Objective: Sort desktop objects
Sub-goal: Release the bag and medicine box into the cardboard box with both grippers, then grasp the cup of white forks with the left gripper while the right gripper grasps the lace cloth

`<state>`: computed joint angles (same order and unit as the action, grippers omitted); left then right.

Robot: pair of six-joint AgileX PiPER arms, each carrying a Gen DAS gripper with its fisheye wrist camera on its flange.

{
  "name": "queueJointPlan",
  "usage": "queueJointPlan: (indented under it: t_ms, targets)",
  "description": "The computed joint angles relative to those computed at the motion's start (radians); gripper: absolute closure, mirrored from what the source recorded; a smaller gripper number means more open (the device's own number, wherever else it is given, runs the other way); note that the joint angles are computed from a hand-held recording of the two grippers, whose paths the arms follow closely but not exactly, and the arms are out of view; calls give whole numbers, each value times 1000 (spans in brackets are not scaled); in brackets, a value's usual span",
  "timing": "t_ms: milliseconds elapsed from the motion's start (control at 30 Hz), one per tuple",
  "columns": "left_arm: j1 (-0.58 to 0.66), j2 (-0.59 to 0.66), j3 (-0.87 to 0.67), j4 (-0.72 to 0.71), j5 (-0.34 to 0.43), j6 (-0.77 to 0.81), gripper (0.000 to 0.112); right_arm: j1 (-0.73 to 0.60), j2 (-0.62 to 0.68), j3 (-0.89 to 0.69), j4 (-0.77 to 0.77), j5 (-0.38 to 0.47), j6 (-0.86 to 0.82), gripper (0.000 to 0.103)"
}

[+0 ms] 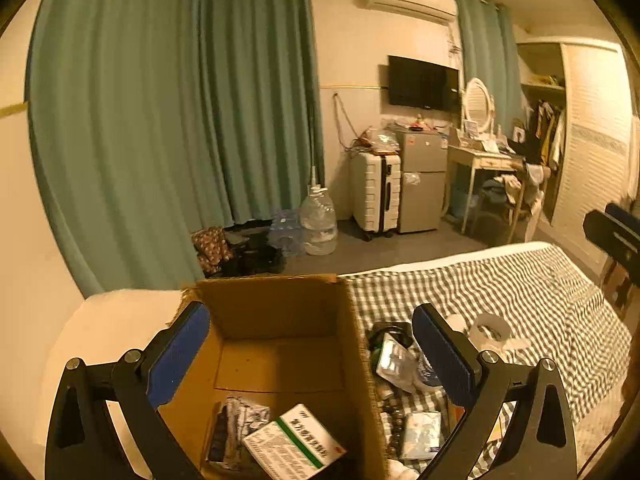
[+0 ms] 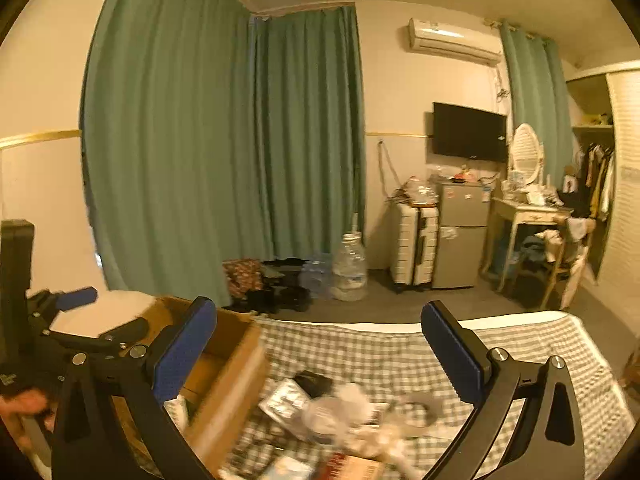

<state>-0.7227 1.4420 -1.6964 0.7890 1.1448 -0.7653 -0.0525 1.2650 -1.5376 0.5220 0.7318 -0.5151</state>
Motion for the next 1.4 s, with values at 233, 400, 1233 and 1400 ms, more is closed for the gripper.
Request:
queueJointPlan:
  t_ms: [233,400,1233,1400]
  targets:
    - [-108,53,5,60,-12,-16,9,-285,15,12,216,139,-245,1]
    - [-128,77,-3,-48,-66,83,9,-375,72,1,226,228,-330,1]
    - [-76,433,-96,-262,-177,105,9,-306,326,131,247,174,-464,16]
    - [5,457,-120,-389,-199,107,9,-294,380,103,224,206,-459,32]
